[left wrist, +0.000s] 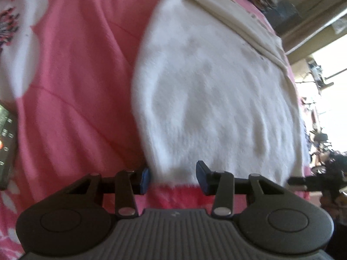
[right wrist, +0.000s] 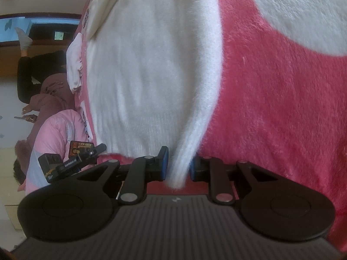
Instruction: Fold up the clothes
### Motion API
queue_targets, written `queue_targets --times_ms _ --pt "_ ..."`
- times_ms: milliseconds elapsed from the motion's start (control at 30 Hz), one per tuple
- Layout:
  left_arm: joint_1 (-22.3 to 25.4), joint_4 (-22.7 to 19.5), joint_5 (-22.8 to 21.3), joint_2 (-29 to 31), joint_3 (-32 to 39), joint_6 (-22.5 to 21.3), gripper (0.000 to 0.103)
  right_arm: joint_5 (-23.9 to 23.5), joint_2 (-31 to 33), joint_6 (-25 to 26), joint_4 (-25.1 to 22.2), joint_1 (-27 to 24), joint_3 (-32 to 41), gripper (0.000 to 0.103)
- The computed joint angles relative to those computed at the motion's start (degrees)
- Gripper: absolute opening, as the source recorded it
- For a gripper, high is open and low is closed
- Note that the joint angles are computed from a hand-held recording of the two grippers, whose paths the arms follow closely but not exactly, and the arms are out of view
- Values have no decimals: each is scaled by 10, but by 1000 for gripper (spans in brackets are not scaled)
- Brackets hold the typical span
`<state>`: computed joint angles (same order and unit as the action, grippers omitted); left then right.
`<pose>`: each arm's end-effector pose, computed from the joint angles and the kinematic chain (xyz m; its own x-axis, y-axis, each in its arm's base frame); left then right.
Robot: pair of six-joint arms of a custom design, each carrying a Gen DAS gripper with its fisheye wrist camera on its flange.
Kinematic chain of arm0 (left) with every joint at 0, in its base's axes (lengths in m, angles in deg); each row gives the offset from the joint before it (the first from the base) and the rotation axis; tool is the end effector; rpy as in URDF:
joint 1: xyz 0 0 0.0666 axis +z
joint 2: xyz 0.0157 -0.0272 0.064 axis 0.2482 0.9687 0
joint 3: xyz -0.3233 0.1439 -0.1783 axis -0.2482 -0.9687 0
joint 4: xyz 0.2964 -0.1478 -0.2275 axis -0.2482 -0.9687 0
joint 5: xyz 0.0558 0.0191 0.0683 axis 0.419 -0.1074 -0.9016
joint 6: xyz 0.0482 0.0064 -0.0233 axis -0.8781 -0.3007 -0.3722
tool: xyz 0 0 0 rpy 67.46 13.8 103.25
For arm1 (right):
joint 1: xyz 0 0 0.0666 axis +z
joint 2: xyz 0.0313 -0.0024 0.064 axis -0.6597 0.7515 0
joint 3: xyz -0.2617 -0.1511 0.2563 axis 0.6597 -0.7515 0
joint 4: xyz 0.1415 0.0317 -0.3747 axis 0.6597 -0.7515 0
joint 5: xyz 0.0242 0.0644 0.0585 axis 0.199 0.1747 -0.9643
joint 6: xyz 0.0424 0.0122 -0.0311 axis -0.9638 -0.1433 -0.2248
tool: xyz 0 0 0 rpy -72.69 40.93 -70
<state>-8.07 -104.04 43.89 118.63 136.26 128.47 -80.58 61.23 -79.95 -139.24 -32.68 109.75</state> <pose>0.4246 -0.1847 0.3086 -0.9243 -0.2899 -0.2481 -0.1487 0.8724 -0.4657 0.4839 0.0998 0.2665 -0.9906 0.1212 0.0641 0.1266 0.6292 0.7669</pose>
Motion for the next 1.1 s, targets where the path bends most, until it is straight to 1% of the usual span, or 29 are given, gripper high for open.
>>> queue_targets --times_ms 100,200,300,500,600,667,700,800,967,1100 --pt "2 -1 3 9 6 0 44 0 1 1 1 0 0 17" --pt "-1 -6 -9 17 15 3 45 -1 1 0 2 0 2 17" --pt "-16 -15 -43 21 21 -16 44 0 1 -2 10 0 1 17" --pt "-61 -52 -140 31 42 -70 41 12 0 10 12 4 2 17" --pt "-76 -66 -177 33 51 -92 30 33 -7 30 14 10 2 12" --pt "-80 -65 -185 28 51 -94 15 43 -12 43 17 13 2 9" --pt "-80 -62 -185 23 47 -93 14 43 -13 45 20 13 3 8" --pt "-80 -58 -185 13 40 -91 12 43 -14 50 26 13 5 8" --pt "-88 -74 -202 15 47 -86 11 53 -6 61 18 16 12 8" --pt "-93 -55 -216 8 45 -78 10 48 -13 56 34 16 6 8"
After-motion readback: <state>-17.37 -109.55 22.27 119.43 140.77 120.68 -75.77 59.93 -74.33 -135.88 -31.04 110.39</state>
